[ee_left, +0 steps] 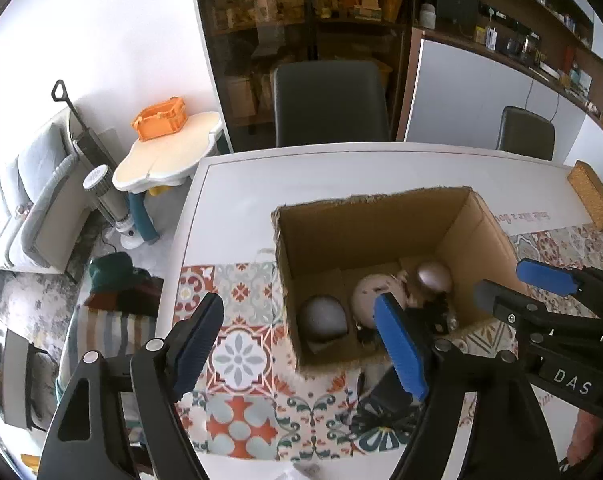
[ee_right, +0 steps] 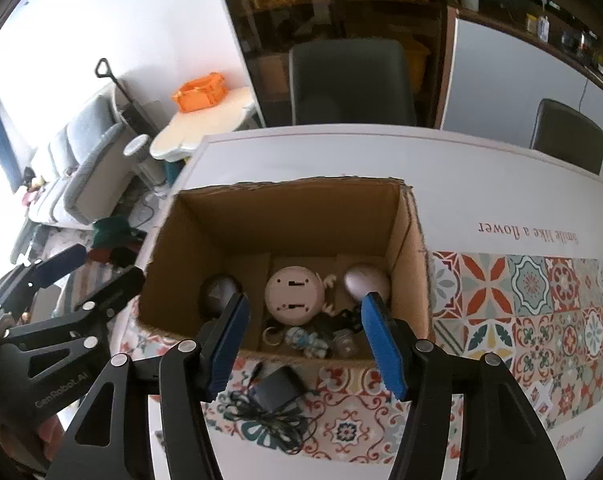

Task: Organize rigid objects
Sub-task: 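Open both tools to drop the puck and plug into the box, then move both tools back toward the black charger and white battery tray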

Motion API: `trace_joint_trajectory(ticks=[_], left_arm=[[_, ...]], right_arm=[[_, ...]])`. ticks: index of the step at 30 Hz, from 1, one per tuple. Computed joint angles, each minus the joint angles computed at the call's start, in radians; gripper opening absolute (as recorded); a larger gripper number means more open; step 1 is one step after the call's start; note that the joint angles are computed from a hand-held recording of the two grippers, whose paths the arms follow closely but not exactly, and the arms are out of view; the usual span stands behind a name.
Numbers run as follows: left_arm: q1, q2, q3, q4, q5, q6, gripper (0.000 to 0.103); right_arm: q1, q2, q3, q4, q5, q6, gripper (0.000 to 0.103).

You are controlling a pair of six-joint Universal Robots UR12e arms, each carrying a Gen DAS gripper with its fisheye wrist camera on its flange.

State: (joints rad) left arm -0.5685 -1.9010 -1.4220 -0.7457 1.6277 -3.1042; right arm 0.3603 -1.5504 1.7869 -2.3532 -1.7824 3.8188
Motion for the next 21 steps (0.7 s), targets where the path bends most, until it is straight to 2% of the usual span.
trace_joint_trajectory(ticks=[4,9,14,21], left_arm=[[0.004,0.037,-0.046,0.004,0.016,-0.018,0.079],[0.016,0.083,-0.104,0.008,0.007,-0.066,0.081],[0.013,0.114,-0.151,0.003,0.020,-0.081,0.081],[0.016,0.139,-0.204,-0.017,-0.003,-0.124,0.083]], right_arm=[[0.030,-0.011,0.009,-0.019,-0.019,-0.003,0.060],[0.055,-0.025,0.031,-0.047,0.000,-0.001,0.061],[0.062,-0.032,0.053,-0.047,0.046,-0.005,0.061],[0.065,-0.026,0.077,-0.033,0.094,-0.012,0.061]])
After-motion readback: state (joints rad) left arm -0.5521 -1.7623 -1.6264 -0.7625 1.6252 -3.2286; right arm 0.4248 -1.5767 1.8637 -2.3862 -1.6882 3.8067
